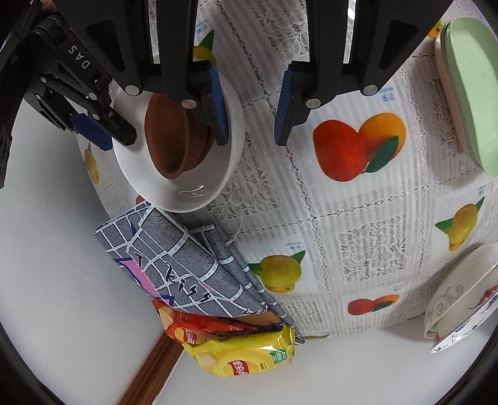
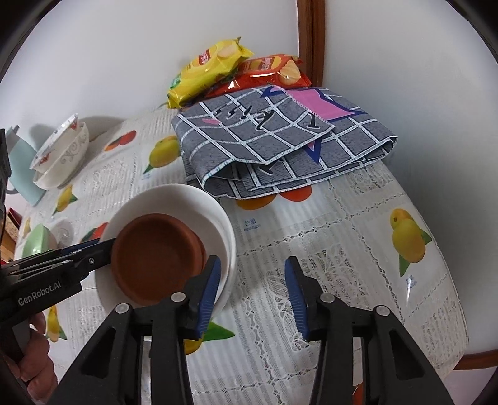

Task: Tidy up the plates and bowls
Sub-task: 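Close both grippers on the rim of the white bowl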

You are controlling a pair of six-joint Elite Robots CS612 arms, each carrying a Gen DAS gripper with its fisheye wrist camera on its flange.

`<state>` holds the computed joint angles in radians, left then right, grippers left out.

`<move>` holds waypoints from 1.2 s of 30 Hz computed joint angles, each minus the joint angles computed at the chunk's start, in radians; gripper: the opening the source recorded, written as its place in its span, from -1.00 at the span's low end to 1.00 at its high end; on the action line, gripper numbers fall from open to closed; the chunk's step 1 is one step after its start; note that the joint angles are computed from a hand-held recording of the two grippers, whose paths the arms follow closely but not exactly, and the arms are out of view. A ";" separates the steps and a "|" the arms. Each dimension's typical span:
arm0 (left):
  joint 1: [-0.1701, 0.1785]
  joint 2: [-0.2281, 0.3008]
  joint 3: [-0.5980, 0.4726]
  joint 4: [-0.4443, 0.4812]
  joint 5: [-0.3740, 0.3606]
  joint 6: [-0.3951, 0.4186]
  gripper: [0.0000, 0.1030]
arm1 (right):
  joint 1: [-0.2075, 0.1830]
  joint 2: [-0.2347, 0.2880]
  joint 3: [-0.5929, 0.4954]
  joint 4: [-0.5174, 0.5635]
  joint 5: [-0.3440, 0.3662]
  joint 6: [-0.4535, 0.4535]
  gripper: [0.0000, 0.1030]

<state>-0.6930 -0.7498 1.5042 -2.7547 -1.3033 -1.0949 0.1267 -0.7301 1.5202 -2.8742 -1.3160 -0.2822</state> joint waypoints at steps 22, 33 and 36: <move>0.002 0.021 -0.082 0.229 0.019 0.023 -0.14 | 0.021 0.040 -0.064 0.054 -0.116 -0.042 0.43; 0.009 0.019 -0.050 0.150 -0.005 -0.003 -0.06 | 0.019 0.046 -0.053 -0.003 -0.105 -0.075 0.45; 0.009 0.020 -0.040 0.114 -0.006 -0.005 -0.08 | 0.017 0.046 -0.053 -0.005 -0.098 -0.085 0.45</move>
